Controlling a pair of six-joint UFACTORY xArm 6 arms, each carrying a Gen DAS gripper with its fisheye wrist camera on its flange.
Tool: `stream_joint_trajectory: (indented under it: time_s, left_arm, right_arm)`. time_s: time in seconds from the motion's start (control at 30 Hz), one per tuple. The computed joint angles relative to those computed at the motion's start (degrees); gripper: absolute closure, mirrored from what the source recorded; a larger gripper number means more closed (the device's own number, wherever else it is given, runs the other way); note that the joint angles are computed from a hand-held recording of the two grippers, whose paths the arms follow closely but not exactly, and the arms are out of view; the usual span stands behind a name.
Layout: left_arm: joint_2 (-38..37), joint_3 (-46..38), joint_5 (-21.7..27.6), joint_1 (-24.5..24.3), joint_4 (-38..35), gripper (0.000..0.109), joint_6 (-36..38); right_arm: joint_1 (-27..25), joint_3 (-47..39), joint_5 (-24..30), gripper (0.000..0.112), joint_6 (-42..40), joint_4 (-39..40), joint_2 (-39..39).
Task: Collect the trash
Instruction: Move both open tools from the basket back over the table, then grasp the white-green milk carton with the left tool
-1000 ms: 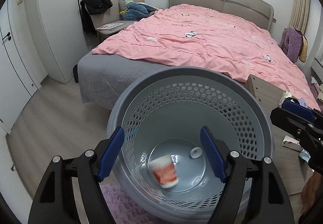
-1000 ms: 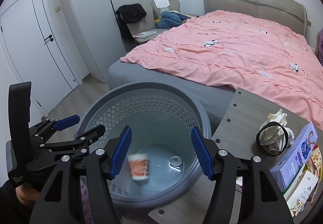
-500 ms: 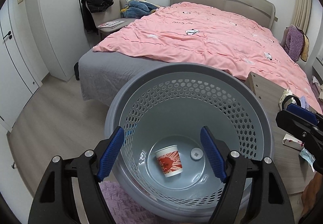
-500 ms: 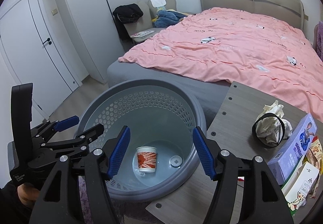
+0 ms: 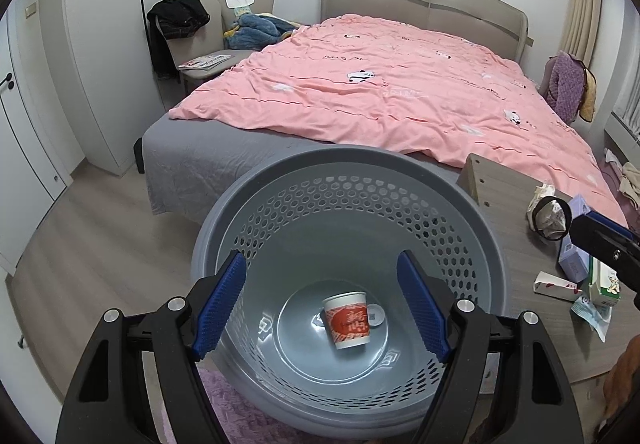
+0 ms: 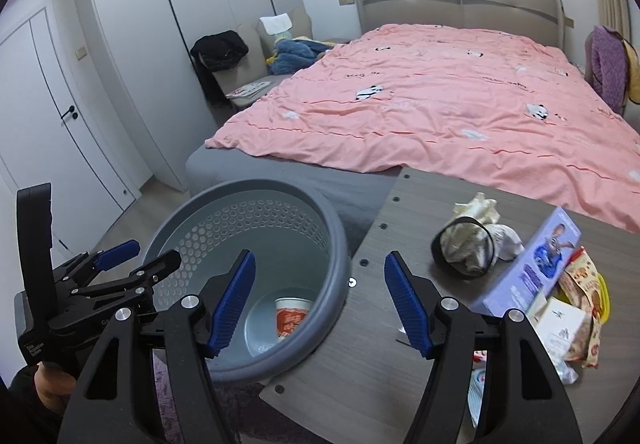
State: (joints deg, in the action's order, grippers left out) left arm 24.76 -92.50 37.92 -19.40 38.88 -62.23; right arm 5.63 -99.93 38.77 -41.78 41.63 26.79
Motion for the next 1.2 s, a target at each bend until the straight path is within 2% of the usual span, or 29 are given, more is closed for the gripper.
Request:
stream_joint_trajectory:
  time_s: [0.3, 0.73, 0.97, 1.13, 1.2]
  left_arm:
    - [0.5, -2.3, 0.8, -2.2, 1.6, 0.034, 0.1]
    - [5.9, -10.4, 2.0, -6.8, -2.4, 0.034, 6.0]
    - [14.3, -22.0, 3.5, -10.1, -9.7, 0.034, 14.8]
    - [22.2, -34.6, 7.6, -12.5, -14.4, 0.034, 21.9]
    - [26.7, -42.2, 10.1, -13.3, -16.8, 0.034, 25.2]
  right_arm:
    - [-2.6, 6.1, -1.6, 0.046, -2.8, 3.3, -5.0]
    - [-8.5, 14.4, -3.8, 0.046, -5.0, 6.9, -9.9]
    - [-12.8, 18.4, -6.6, 0.046, -4.3, 6.6, -11.9]
    - [-15.3, 20.2, -7.9, 0.046, -4.2, 7.5, -12.5]
    - [-16.3, 20.3, -8.2, 0.046, -4.1, 7.9, -12.4]
